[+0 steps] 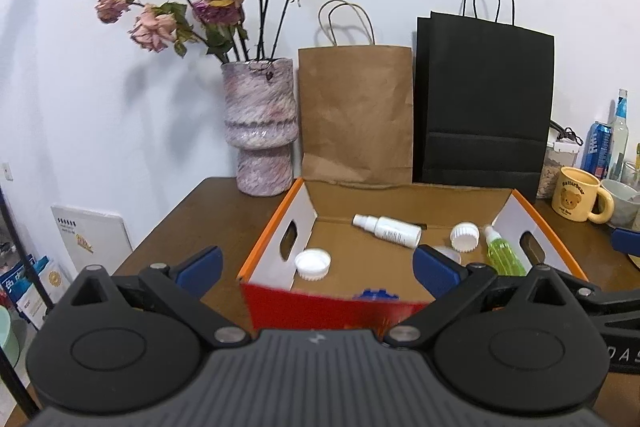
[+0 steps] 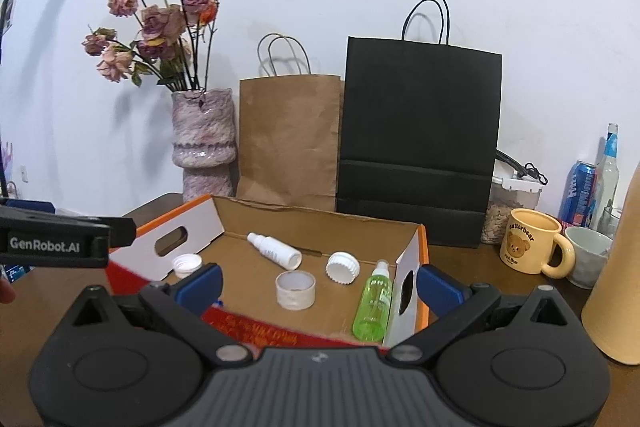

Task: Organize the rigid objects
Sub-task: 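Withdraw both grippers from the box toward the blue lid and wipes tub, then grasp the blue round lid with the left gripper while the right gripper grasps the white wipes tub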

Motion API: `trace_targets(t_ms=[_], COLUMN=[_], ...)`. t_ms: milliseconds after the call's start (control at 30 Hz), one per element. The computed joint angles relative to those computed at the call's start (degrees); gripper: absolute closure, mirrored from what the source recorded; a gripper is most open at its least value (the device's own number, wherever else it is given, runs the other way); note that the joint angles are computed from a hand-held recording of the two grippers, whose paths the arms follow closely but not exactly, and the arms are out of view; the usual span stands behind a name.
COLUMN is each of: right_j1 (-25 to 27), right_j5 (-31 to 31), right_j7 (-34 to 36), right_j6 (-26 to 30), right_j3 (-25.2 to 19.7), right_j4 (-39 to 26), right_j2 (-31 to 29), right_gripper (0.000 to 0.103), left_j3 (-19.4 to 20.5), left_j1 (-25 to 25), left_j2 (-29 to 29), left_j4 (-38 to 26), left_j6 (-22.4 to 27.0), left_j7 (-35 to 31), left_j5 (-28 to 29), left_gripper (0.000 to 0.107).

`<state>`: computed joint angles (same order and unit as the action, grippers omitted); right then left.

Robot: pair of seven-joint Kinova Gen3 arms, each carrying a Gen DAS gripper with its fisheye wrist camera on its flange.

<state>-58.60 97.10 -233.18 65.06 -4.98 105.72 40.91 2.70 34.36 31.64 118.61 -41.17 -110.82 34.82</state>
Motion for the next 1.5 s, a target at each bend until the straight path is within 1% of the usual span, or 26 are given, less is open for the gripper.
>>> trace_targets(t_ms=[133, 267, 333, 433, 767, 967, 1200, 1500], right_j1=[-0.7, -2.0, -2.6, -3.3, -4.9, -5.1, -4.4, -3.5], right_j5=[-0.9, -2.2, -2.9, -3.8, -5.7, -6.3, -6.5, -6.8], right_j7=[0.4, 0.5, 0.3, -0.2, -0.5, 1.0, 0.5, -0.9], right_j6=[2.2, 3.6, 3.9, 4.0, 3.0, 1.5, -0.1, -1.3], right_j3=[-2.3, -3.3, -3.7, -4.0, -4.1, -3.5, -2.7, -1.7], right_j4=[0.5, 1.1, 1.4, 1.7, 1.4, 0.3, -0.3, -1.0], right_j2=[0.0, 0.1, 0.1, 0.4, 1.4, 2.1, 2.6, 3.5], right_gripper=[0.000, 0.000, 0.000, 0.000, 0.000, 0.000, 0.000, 0.000], left_j3=[0.1, 0.5, 0.3, 0.0, -0.4, -0.8, -2.2, -3.3], left_j1=[-0.3, -1.3, -1.3, -1.4, -2.4, -3.4, -3.8, -5.5], left_j2=[-1.2, -2.0, -2.2, -2.1, -1.1, -0.3, 1.4, 3.9], left_j4=[3.3, 6.7, 7.8, 8.7, 10.9, 10.0, 6.4, 0.9], left_j6=[-0.7, -1.8, -1.7, -0.9, 0.4, 2.5, 7.9, 15.4], left_j7=[0.8, 2.5, 2.5, 2.3, 4.3, 4.8, 4.1, 6.0], left_j5=[-0.6, -2.1, -1.8, -1.2, -2.8, -4.8, -6.0, -9.2], left_gripper=[0.004, 0.004, 0.004, 0.004, 0.004, 0.004, 0.004, 0.004])
